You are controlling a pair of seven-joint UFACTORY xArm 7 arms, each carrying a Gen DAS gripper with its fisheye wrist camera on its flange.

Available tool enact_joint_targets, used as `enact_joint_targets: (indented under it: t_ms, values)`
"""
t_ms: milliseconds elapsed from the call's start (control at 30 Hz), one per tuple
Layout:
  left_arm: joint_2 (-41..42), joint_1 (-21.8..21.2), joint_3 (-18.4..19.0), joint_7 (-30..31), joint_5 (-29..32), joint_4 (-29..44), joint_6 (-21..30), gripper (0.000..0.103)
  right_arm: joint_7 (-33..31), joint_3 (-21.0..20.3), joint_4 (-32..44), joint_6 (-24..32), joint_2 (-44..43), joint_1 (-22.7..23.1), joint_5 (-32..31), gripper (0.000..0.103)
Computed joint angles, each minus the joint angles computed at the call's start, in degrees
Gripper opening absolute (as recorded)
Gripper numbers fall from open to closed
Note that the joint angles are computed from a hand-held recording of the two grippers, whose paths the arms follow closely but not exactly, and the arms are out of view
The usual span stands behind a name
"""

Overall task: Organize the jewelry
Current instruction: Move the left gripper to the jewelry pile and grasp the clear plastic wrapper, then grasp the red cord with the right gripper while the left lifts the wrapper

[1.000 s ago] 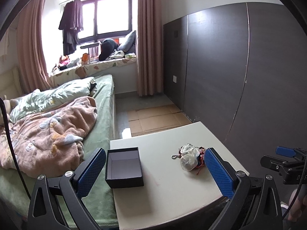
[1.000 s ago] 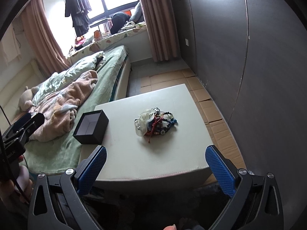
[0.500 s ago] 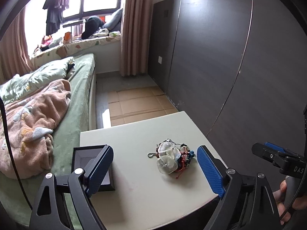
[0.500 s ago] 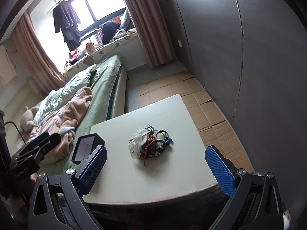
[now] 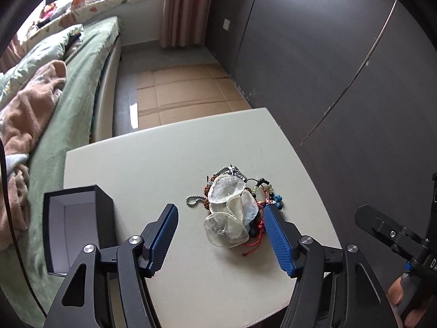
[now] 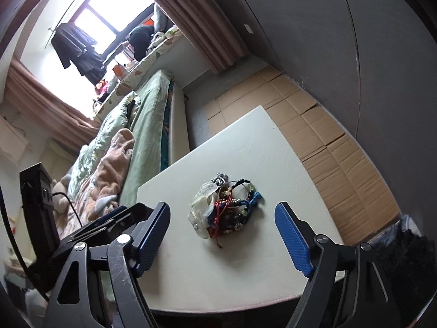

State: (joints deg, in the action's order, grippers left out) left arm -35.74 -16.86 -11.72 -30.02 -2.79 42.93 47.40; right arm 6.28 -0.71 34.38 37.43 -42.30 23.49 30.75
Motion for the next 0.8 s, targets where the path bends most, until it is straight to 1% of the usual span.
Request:
enact_joint_targets:
  t_ms: [100, 133, 233, 300, 367, 400, 433, 467, 533, 567, 633, 700, 800]
  values:
    - [3.20, -0.57, 1.00, 0.97, -1.44, -0.48, -1.49, 0.063, -1.06, -1.35, -0.11, -0.80, 2.76, 1.99, 3.01, 0.078]
    - [3.84, -0.93, 1.48, 1.28, -2.34, -0.88, -1.97, 0.061, -1.32, -1.64, -0.15, -0.80, 3.62, 2.42, 4.03, 0.078]
    - [5.32, -1.83, 2.70, 2.18, -5.03, -2.42, -3.99, 0.060, -2.13, -2.29, -0.29, -0.77, 6.19, 2.88, 6.94, 0.075]
    - [6.55, -2.17, 3.29, 2.43, -6.74, -2.95, -5.03, 0.057, -2.12, -2.25, -0.42, -0.57, 7.46, 2.43, 8.31, 0.070]
    - [7.46, -2.93, 4.25, 3.20, -9.16, -3.34, -5.41, 0.037, -2.87, -2.50, -0.47, -0.52, 8.51, 2.23, 9.95, 0.069]
    - [8.04, -3.10, 4.42, 3.51, -9.92, -3.40, -5.64, 0.030, -3.21, -2.38, -0.49, -0.74, 8.99, 2.17, 10.77, 0.067]
    - [8.22, -3.01, 4.23, 3.37, -10.15, -3.65, -5.83, 0.014, -3.29, -2.06, -0.34, -0.79, 9.56, 2.02, 11.25, 0.067]
    - [8.53, -2.84, 3.92, 3.11, -10.11, -3.73, -6.22, 0.002, -3.46, -1.86, -0.19, -0.67, 10.01, 1.91, 11.70, 0.066]
    - [6.97, -3.13, 4.37, 3.00, -11.75, -5.15, -8.01, 0.002, -4.28, -1.63, 0.05, -0.78, 11.10, 2.14, 13.22, 0.061]
    - [6.16, -2.91, 4.21, 2.61, -11.68, -5.39, -8.54, 0.001, -4.95, -1.72, 0.29, -0.69, 11.89, 2.30, 14.11, 0.057]
    - [4.09, -2.45, 3.81, 1.89, -11.02, -6.25, -9.78, 0.001, -5.98, -1.48, 0.77, -0.35, 13.22, 2.45, 15.71, 0.055]
    - [2.27, -3.30, 4.82, 2.40, -12.28, -7.00, -10.52, 0.001, -7.29, -1.10, 1.18, -0.02, 14.24, 2.68, 17.44, 0.049]
    - [0.02, -3.63, 5.49, 2.58, -13.37, -7.93, -10.83, 0.001, -9.29, -0.18, 1.93, 0.11, 15.54, 3.00, 19.87, 0.048]
